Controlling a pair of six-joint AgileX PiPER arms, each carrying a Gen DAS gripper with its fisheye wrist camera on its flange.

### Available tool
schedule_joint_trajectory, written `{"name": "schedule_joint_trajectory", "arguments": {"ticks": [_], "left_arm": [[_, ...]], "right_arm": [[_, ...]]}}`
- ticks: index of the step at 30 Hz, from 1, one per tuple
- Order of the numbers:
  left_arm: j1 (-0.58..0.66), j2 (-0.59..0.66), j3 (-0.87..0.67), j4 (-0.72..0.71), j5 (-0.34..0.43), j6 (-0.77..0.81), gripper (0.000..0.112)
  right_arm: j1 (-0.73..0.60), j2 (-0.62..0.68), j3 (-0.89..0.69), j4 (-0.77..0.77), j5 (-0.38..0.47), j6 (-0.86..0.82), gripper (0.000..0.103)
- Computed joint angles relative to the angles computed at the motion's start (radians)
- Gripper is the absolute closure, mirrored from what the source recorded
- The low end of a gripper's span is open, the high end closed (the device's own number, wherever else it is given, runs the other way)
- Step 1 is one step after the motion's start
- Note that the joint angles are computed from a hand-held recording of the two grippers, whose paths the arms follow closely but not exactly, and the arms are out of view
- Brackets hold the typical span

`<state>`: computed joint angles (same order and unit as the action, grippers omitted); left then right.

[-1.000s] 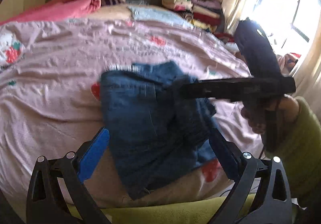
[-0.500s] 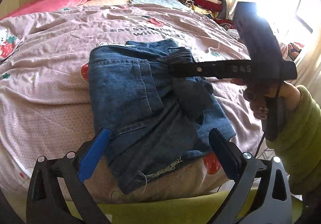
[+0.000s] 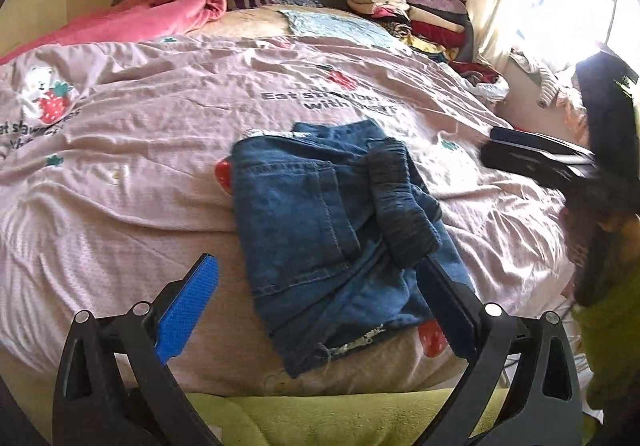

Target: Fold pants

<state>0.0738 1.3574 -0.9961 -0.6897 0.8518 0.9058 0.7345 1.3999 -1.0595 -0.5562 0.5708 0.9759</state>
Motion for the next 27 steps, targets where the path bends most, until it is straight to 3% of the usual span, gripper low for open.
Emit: {"name": "schedule_joint_trajectory", "arguments": {"ticks": [4,8,18,25,27], "left_arm": [[0.008,-0.006,-0.009,0.013,0.002,-0.017,0.014],[0.006,-0.01,-0.012,0.028,-0.009,-0.031,0.014],[-0.013,0.087,-0.093,0.128,-0.053,-0.105,0.014],[0.014,0.283,-0.317,0.128,0.062,-0.144,0.014],[-0.008,0.315,-0.354,0.15,0.068,-0.159,0.014]], "right_arm": [[0.087,-0.014,-0.004,-0.084,0.087,0.053,0.011],[0.172,-0.011,0.01,-0.166,0.119,0.122,0.011],[0.318,0.069,-0.005,-0.157,0.119,0.033,0.012],[0.317,0.152,-0.072,-0.079,0.019,-0.135,0.029],[0.309,0.184,-0.107,-0.047,0.006,-0.203,0.039]]}}
